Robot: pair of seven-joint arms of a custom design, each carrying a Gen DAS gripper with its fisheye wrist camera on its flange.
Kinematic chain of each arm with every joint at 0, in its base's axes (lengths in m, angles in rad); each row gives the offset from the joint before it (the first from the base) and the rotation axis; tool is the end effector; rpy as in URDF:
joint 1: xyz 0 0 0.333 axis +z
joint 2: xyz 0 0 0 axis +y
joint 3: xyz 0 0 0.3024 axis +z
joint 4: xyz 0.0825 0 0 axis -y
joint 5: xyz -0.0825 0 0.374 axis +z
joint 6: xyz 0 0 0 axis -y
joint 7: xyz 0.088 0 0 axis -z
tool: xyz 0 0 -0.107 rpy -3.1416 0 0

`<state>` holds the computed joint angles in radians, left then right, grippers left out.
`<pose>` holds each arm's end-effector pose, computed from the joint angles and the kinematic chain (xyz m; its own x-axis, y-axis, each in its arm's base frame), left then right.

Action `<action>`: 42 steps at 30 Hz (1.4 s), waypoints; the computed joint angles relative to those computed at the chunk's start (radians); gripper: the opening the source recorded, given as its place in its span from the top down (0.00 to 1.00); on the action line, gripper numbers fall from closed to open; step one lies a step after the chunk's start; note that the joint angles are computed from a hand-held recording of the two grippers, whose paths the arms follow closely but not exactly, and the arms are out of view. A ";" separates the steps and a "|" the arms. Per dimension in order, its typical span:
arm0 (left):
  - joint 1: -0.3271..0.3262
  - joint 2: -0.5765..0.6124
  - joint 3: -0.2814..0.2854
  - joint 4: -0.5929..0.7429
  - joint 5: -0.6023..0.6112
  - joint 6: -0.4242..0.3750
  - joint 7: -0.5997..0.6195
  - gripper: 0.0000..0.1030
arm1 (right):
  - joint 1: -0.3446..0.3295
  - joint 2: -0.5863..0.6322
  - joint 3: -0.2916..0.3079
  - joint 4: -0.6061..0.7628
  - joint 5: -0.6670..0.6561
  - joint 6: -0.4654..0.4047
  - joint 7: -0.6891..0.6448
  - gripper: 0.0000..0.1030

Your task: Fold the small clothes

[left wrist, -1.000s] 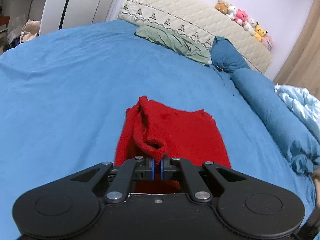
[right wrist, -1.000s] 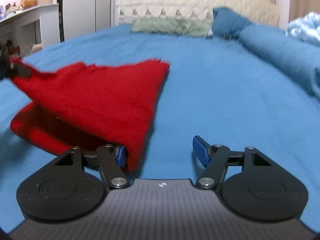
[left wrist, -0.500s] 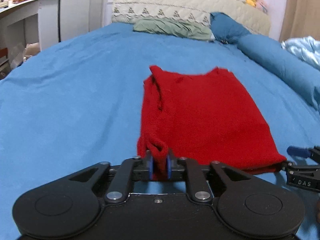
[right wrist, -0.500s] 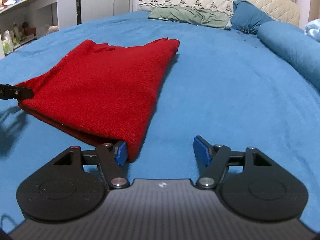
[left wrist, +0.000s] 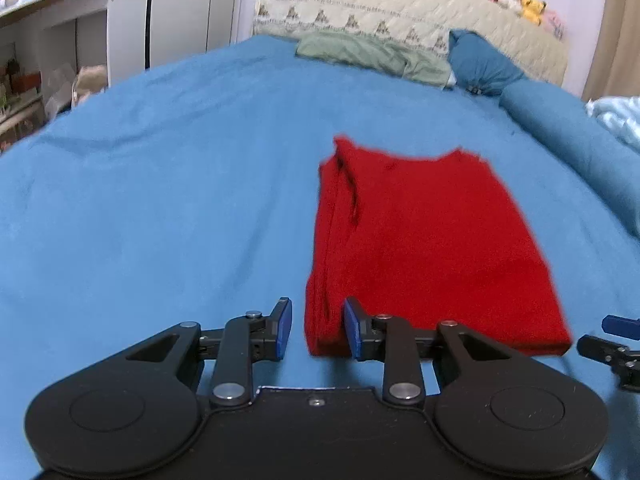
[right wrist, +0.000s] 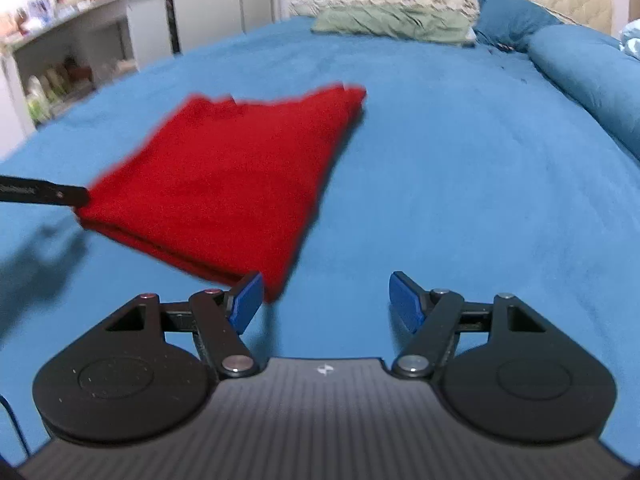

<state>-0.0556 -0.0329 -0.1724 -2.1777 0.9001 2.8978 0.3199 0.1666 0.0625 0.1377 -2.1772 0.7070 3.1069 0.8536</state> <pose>0.5315 -0.1719 0.4668 0.1527 -0.9777 0.1441 -0.6345 -0.2088 -0.7442 0.5622 0.1180 0.4444 0.3222 -0.9466 -0.0149 -0.6094 -0.1953 -0.7684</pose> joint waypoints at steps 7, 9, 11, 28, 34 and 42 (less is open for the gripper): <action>-0.009 0.108 0.015 0.199 -0.532 -0.004 0.608 0.00 | -0.038 0.047 -0.072 0.303 0.098 -0.339 -0.022 0.00; -0.008 0.173 0.023 0.263 -0.656 -0.012 0.699 0.00 | -0.056 0.121 -0.072 0.417 0.086 -0.426 0.039 0.00; 0.030 0.243 -0.012 0.313 -0.847 -0.001 0.832 0.03 | -0.073 0.215 -0.066 0.532 0.049 -0.495 0.145 0.00; 0.001 0.429 -0.014 0.486 -1.258 -0.050 1.141 0.67 | -0.170 0.519 0.109 0.777 0.025 -0.515 0.336 0.60; -0.067 0.357 0.032 0.453 -1.176 -0.027 1.069 0.75 | -0.195 0.408 0.141 0.683 0.064 -0.461 0.238 0.65; -0.122 0.142 -0.032 0.302 -1.180 -0.001 1.066 0.76 | -0.242 0.020 0.055 0.359 0.211 -0.559 0.077 0.65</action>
<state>-0.1774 0.1091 -0.2042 -1.8758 -0.2801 2.8969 1.3860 -0.0757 0.0822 0.1923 -1.8186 0.9179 2.5478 0.9309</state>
